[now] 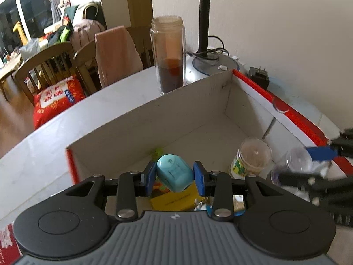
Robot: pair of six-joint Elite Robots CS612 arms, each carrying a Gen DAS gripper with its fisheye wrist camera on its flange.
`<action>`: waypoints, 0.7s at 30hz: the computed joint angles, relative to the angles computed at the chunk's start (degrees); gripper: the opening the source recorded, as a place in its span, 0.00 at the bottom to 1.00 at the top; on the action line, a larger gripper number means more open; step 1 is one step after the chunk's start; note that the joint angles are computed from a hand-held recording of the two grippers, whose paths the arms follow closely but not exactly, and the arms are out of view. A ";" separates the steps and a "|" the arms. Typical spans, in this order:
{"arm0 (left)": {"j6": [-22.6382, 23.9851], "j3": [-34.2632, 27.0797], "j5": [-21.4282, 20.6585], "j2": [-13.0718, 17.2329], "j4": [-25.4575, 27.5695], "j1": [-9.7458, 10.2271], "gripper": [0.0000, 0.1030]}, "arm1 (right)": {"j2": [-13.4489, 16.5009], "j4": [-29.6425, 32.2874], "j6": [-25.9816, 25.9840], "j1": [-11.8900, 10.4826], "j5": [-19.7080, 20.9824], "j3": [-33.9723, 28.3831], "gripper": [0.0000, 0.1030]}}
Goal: Organize rigid objects
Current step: 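Carry the teal eraser with the left tool while the right tool carries the jar into the shoebox, then open the left tool on the eraser while the right tool releases the jar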
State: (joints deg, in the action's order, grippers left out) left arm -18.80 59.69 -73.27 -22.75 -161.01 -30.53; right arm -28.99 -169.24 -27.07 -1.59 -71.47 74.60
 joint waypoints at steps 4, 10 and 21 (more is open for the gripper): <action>1.48 -3.16 0.59 1.79 2.70 -0.16 0.35 | 0.56 -0.17 -0.73 0.14 -0.47 -0.25 0.39; 1.55 -6.32 -0.08 3.49 5.82 -0.03 0.35 | 1.05 0.10 -1.91 0.21 0.58 -1.08 0.39; -0.35 -9.76 -2.42 4.94 13.28 0.54 0.35 | 1.63 2.08 -0.03 0.42 0.71 -2.70 0.41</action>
State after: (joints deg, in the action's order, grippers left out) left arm -19.15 49.94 -75.69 -17.82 -147.73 -29.99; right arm -27.36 -167.16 -27.10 -1.17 -70.77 71.90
